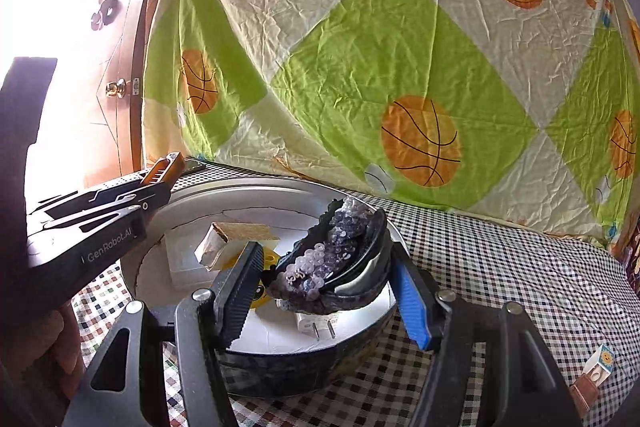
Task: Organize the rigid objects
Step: 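Carry the comb over the tin with the left tool while the right tool carries the dark brush, then lower the comb into the tin and open the left tool while the right tool releases the brush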
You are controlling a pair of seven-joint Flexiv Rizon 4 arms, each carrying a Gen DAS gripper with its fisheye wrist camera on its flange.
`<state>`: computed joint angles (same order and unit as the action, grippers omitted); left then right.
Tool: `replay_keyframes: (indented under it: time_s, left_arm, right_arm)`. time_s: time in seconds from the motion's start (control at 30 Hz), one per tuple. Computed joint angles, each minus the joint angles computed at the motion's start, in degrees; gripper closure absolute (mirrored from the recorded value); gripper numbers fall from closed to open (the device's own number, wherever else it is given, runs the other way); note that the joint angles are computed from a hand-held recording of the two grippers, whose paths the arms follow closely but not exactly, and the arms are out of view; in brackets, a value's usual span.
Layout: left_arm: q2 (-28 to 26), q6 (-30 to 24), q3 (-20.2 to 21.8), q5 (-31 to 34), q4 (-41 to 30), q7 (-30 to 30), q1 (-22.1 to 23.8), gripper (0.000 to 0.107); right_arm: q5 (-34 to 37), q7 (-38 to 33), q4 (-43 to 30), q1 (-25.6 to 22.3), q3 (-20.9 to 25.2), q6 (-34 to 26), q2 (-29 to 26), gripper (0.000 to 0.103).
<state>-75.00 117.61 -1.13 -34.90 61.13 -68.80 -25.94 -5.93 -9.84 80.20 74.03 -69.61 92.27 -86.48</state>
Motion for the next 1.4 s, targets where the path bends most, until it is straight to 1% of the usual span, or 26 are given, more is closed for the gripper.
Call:
replay_keyframes:
  time_s: [0.17, 0.33, 0.43, 0.5, 0.53, 0.6, 0.67, 0.73, 0.8, 0.9, 0.97, 1.13, 1.17, 1.23, 1.3, 1.4]
  left_arm:
    - [-0.4, -2.7, 2.0, -1.5, -1.6, 1.1, -0.9, 0.083]
    - [-0.2, -6.9, 3.1, -0.5, -2.7, 0.3, -0.6, 0.083]
    - [0.2, -10.9, 2.6, 2.0, -3.6, -0.9, 0.4, 0.083]
    - [0.0, -14.0, 4.8, 2.1, -4.9, -2.0, -0.2, 0.083]
    - [-0.1, -15.9, 6.0, 2.1, -5.5, -2.7, -0.5, 0.083]
    - [-0.2, -19.3, 6.8, 3.2, -6.8, -3.7, -0.3, 0.083]
    - [-0.2, -21.7, 7.2, 4.4, -7.7, -4.9, 0.0, 0.083]
    - [-0.4, -24.0, 8.9, 5.3, -8.9, -6.5, -0.2, 0.083]
    - [-0.6, -26.1, 9.9, 6.5, -10.0, -7.8, -0.1, 0.083]
    - [-1.3, -29.8, 12.1, 8.0, -12.4, -10.4, -0.1, 0.083]
    - [-1.6, -31.4, 12.3, 9.2, -13.5, -11.6, 0.2, 0.083]
    - [-1.9, -33.8, 13.7, 12.6, -14.7, -15.1, 0.5, 0.083]
    - [-2.1, -34.6, 14.2, 13.3, -15.2, -15.9, 0.5, 0.083]
    - [-2.6, -36.0, 13.7, 14.4, -16.3, -16.8, 1.1, 0.083]
    - [-3.1, -37.6, 13.8, 15.6, -17.6, -18.1, 1.4, 0.083]
    - [-3.0, -37.6, 13.9, 17.7, -17.6, -20.1, 1.6, 0.083]
  right_arm:
    - [-0.7, -1.0, -1.5, -1.5, 1.4, 0.4, 1.0, 0.038]
    - [-1.2, -2.9, -2.9, -3.3, 2.9, 0.8, 2.7, 0.038]
    - [-1.6, -4.0, -4.0, -4.8, 4.1, 0.8, 4.0, 0.038]
    - [-2.2, -4.9, -5.0, -6.1, 5.6, 0.8, 5.0, 0.038]
    - [-2.7, -5.6, -5.8, -7.1, 6.8, 0.7, 5.7, 0.038]
    - [-3.8, -6.7, -7.6, -9.4, 9.9, 0.3, 7.2, 0.038]
    - [-5.1, -7.3, -9.1, -11.5, 12.4, -0.4, 8.3, 0.038]
    - [-6.5, -7.6, -10.5, -13.3, 14.7, -1.0, 9.1, 0.038]
    - [-8.3, -8.3, -12.1, -15.8, 18.3, -1.7, 10.2, 0.038]
    - [-11.8, -10.0, -15.4, -20.5, 25.2, -3.0, 11.8, 0.038]
    - [-14.1, -11.0, -17.4, -23.3, 29.6, -4.2, 12.4, 0.038]
    - [-19.1, -12.9, -21.5, -28.1, 37.7, -5.9, 12.5, 0.038]
    - [-19.9, -13.1, -22.0, -28.5, 38.4, -5.8, 12.4, 0.038]
    - [-21.4, -13.5, -22.6, -28.9, 39.3, -6.4, 12.4, 0.038]
    - [-22.8, -14.3, -23.7, -29.8, 41.0, -7.1, 12.4, 0.037]
    - [-24.2, -15.6, -24.8, -31.0, 43.6, -7.2, 12.3, 0.037]
